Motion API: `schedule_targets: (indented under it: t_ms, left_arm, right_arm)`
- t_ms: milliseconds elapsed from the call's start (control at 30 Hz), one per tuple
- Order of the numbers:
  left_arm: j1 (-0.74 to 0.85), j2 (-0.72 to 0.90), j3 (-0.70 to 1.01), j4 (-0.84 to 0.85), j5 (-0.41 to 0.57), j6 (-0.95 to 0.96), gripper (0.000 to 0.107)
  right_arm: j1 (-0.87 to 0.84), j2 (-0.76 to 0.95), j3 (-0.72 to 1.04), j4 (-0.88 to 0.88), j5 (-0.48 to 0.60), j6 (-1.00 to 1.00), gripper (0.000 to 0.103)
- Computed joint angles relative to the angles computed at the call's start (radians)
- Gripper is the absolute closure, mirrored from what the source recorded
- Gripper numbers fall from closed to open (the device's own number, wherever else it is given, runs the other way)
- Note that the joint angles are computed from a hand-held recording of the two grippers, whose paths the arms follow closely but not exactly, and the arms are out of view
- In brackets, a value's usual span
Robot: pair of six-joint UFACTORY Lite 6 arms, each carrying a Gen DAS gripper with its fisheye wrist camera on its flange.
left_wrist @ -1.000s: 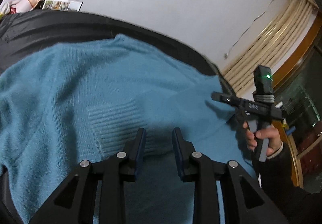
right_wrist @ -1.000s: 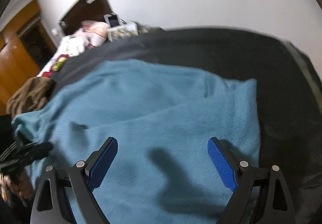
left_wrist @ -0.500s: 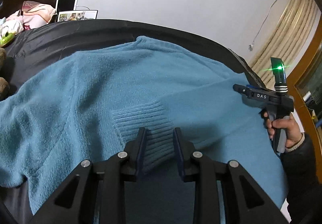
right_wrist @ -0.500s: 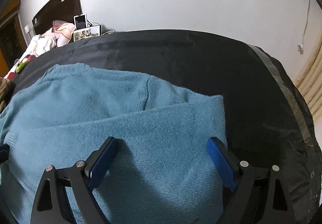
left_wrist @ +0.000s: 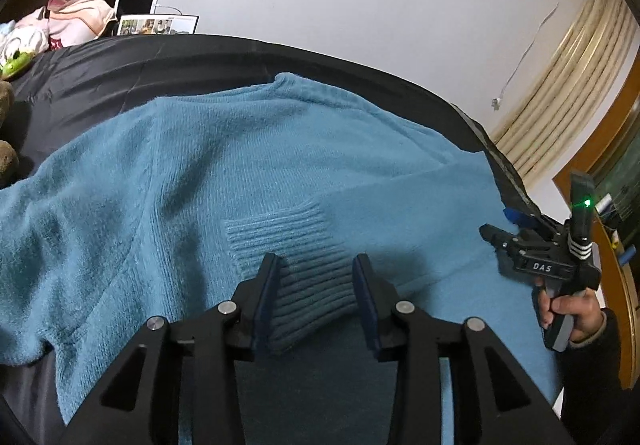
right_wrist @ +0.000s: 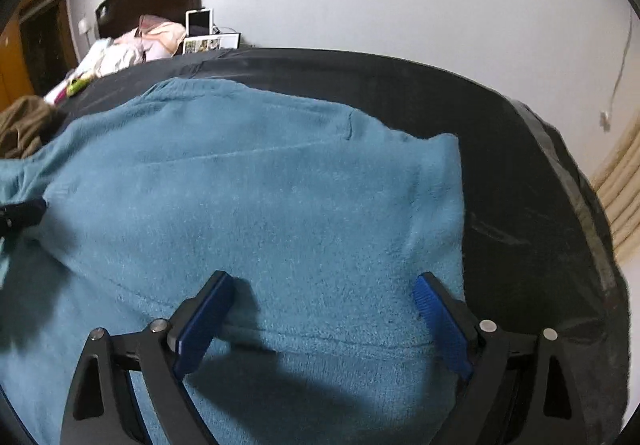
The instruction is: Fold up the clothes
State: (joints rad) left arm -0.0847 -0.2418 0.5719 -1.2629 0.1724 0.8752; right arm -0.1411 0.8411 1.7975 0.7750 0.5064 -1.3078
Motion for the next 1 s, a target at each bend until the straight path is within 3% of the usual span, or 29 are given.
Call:
schedule_targets:
  t_ms: [100, 233, 433, 567, 800, 867, 1000]
  left_arm:
    - [0.02, -0.001, -0.008, -0.104, 0.023, 0.099, 0.065]
    - [0.045, -0.006, -0.016, -0.168, 0.051, 0.159, 0.065]
    - [0.021, -0.018, -0.018, -0.095, 0.013, 0.081, 0.065]
    - [0.054, -0.068, -0.038, 0.037, 0.021, -0.071, 0.065]
    - [0.153, -0.422, -0.192, 0.451, 0.153, -0.512, 0.065]
    - [0.188, -0.547, -0.24, 0.542, 0.219, -0.605, 0.065]
    - [0.355, -0.804, -0.316, 0.599, 0.423, -0.644, 0.063]
  right_arm:
    - [0.001, -0.02, -0.033, -0.005, -0.016, -0.003, 0.009]
    - [0.021, -0.067, -0.036, -0.104, 0.005, 0.152, 0.009]
    - [0.052, -0.28, -0.215, 0.176, 0.108, -0.004, 0.009]
    - [0.131, -0.302, -0.281, 0.195, 0.07, 0.019, 0.009]
    - [0.25, -0.237, -0.389, 0.19, -0.13, -0.032, 0.006]
    - [0.25, -0.257, -0.409, 0.26, -0.132, -0.113, 0.006]
    - [0.253, -0.237, -0.387, 0.208, -0.113, -0.069, 0.004]
